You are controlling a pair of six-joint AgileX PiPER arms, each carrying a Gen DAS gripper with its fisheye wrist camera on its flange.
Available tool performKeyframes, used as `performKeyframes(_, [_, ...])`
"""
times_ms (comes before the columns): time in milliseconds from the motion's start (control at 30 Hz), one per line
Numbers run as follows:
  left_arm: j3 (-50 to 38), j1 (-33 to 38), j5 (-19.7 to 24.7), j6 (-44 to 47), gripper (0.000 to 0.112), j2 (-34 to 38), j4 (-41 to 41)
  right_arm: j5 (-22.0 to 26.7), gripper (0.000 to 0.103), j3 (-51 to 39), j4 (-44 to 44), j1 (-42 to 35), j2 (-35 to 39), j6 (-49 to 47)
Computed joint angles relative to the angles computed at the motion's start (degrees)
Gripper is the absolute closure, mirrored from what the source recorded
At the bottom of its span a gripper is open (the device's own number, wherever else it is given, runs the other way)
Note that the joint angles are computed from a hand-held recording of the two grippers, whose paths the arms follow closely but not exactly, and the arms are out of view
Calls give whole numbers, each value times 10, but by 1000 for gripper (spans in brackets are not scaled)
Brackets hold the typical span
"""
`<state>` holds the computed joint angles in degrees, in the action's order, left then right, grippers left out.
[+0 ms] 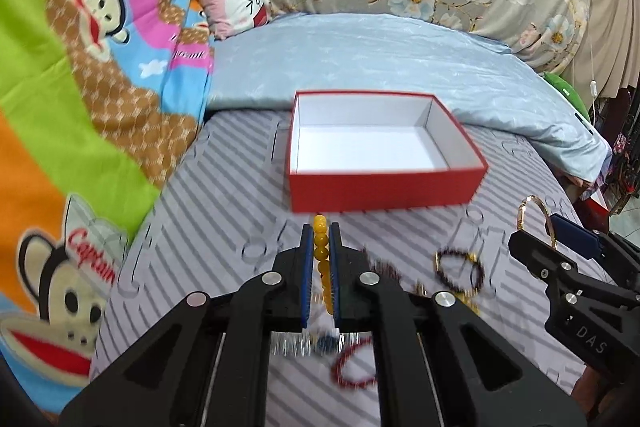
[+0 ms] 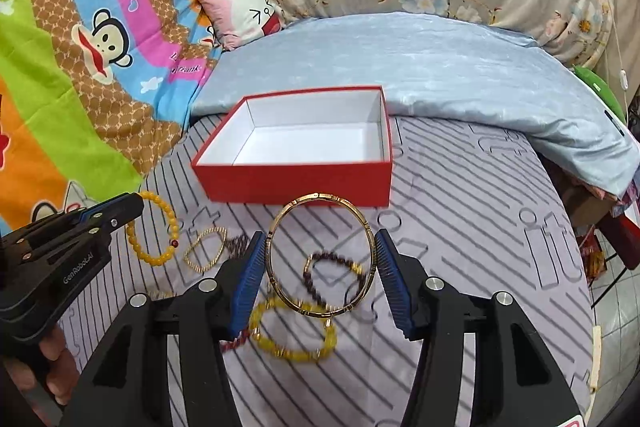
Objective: Organize jewelry
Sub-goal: 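Carry both bracelets into the red box and open both tools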
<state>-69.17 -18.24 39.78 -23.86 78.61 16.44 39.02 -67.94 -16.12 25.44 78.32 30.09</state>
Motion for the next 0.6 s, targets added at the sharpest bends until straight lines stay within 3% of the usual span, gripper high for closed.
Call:
performKeyframes(300, [-190,18,3,38,105,163,-5,3,50,-185,109,-83,155,-129])
performKeyframes(600, [-448,40,63,104,105,354,-55,73,50,-420,140,-118,342,-181])
